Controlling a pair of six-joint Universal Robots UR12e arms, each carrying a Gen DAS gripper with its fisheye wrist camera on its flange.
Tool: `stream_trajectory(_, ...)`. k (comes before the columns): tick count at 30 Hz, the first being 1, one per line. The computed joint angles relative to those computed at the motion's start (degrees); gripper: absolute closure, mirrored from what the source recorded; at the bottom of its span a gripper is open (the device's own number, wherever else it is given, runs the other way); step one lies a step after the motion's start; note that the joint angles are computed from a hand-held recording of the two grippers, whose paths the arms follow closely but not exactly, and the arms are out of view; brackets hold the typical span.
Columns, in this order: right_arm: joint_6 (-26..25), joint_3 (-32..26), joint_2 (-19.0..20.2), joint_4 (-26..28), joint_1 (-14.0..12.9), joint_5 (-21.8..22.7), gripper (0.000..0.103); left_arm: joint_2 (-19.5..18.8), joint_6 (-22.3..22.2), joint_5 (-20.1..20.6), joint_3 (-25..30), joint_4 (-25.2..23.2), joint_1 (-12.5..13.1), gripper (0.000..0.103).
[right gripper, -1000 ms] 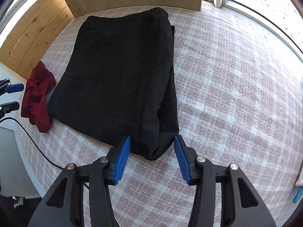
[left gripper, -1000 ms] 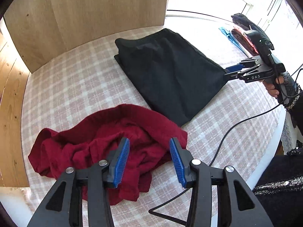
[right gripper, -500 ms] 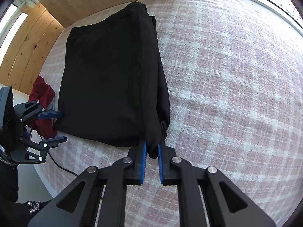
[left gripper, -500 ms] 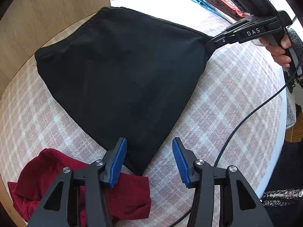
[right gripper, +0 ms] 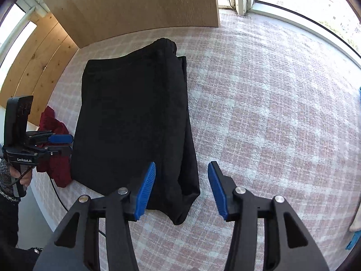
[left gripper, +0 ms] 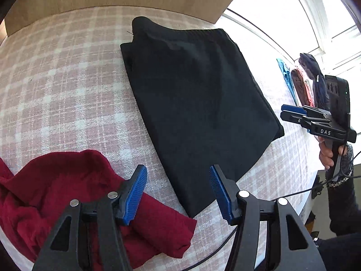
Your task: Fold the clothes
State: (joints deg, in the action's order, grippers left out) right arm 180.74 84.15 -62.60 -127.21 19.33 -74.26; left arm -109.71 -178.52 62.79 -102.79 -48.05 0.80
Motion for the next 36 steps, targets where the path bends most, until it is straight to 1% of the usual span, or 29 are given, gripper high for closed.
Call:
stream_trajectory(1,0.3,-0.6,0.6,0.2,-0.1,0.4,0.055,-0.7,-0.8,-0.3,0.6,-0.5,-0.1,0.048)
stream_trajectory(2,0.0,-1.1,1.1,0.5,-0.1,0.8,0.055,-1.1,-1.3,-0.3,0.7,-0.1,-0.2,0.047)
stream_trajectory(3,-0.6,-1.4,1.4,0.9,-0.2,1.1,0.055,-1.4,-1.6,-0.1,0.6,0.6,-0.3,0.046)
stream_trajectory(5,-1.7,-2.3,2.2,2.0,-0.3,1.6,0.055,-1.8,-2.3,0.2,1.3,0.0,-0.6,0.046)
stream_trajectory(7,-1.7,-2.9,2.9,2.9,-0.5,1.9,0.054,-2.0,-2.4,-0.6,1.6,-0.2,-0.8,0.045)
stream_trajectory(8,-1.5,-2.7,3.0,2.0,-0.7,2.7,0.053,-2.1,-2.2,-0.8,1.8,-0.5,-0.8,0.042)
stream_trajectory(10,-0.9,-2.0,3.3,-0.3,-1.1,5.0,0.042,-2.3,-2.1,-1.1,2.1,-1.0,-0.9,0.039)
stream_trajectory(12,-1.7,-2.0,3.7,-0.6,-1.3,7.4,0.036,-2.4,-2.6,-1.8,2.2,-1.1,-0.9,0.037)
stream_trajectory(14,-3.4,-2.6,4.2,0.5,-1.0,7.6,0.035,-2.7,-2.9,-3.3,2.3,-1.1,-0.7,0.036)
stream_trajectory(15,-4.3,-2.9,4.4,0.8,-0.7,7.0,0.035,-2.8,-3.1,-4.0,2.3,-1.1,-0.5,0.036)
stream_trajectory(17,-6.1,-3.4,4.8,1.2,-0.2,6.2,0.035,-2.4,-3.1,-4.3,1.7,-0.6,-0.7,0.036)
stream_trajectory(18,-6.8,-3.5,5.0,1.2,0.0,6.4,0.037,-2.4,-3.0,-4.5,1.6,-0.3,-0.8,0.037)
stream_trajectory(19,-7.4,-3.5,5.1,0.8,0.3,5.8,0.041,-2.4,-2.9,-4.8,1.6,-0.2,-0.7,0.037)
stream_trajectory(21,-8.9,-3.3,5.1,-0.1,1.1,3.3,0.055,-2.5,-3.0,-4.9,1.6,0.3,-0.7,0.041)
stream_trajectory(22,-9.6,-3.2,5.1,-0.8,1.6,2.0,0.065,-2.7,-2.8,-5.0,1.7,0.1,-0.7,0.055)
stream_trajectory(23,-10.4,-3.1,5.2,-1.5,2.0,0.7,0.070,-2.9,-2.5,-5.1,1.9,-0.3,-0.8,0.076)
stream_trajectory(24,-10.8,-2.9,5.2,-1.9,2.3,0.1,0.078,-3.1,-2.9,-5.0,1.7,1.0,-0.9,0.081)
stream_trajectory(25,-10.8,-2.8,5.3,-2.1,2.4,0.4,0.084,-3.2,-3.5,-4.7,1.4,2.7,-1.1,0.088)
stream_trajectory(27,-10.7,-2.7,5.5,-2.3,2.7,1.2,0.088,-2.9,-2.3,-4.9,1.1,3.4,-0.8,0.088)
stream_trajectory(28,-10.5,-2.8,5.6,-2.2,2.7,2.2,0.090,-2.9,-2.2,-5.1,1.1,3.5,-0.6,0.088)
stream_trajectory(29,-10.2,-2.9,5.8,-2.1,2.7,3.1,0.092,-3.0,-2.3,-5.5,1.0,3.9,-0.5,0.092)
stream_trajectory(30,-9.3,-3.0,6.1,-1.9,2.5,5.3,0.094,-3.1,-2.5,-6.0,0.8,4.4,-0.4,0.092)
stream_trajectory(32,-6.2,-3.0,6.7,-1.9,1.8,11.9,0.095,-2.9,-1.4,-6.9,0.1,5.6,0.1,0.094)
stream_trajectory(33,-5.2,-2.8,6.9,-2.5,1.7,13.8,0.095,-2.8,-0.7,-7.5,-0.3,6.2,0.3,0.094)
stream_trajectory(36,-1.9,-2.1,6.8,-5.2,1.3,19.5,0.095,-2.9,-2.7,-11.2,-1.0,8.6,0.9,0.094)
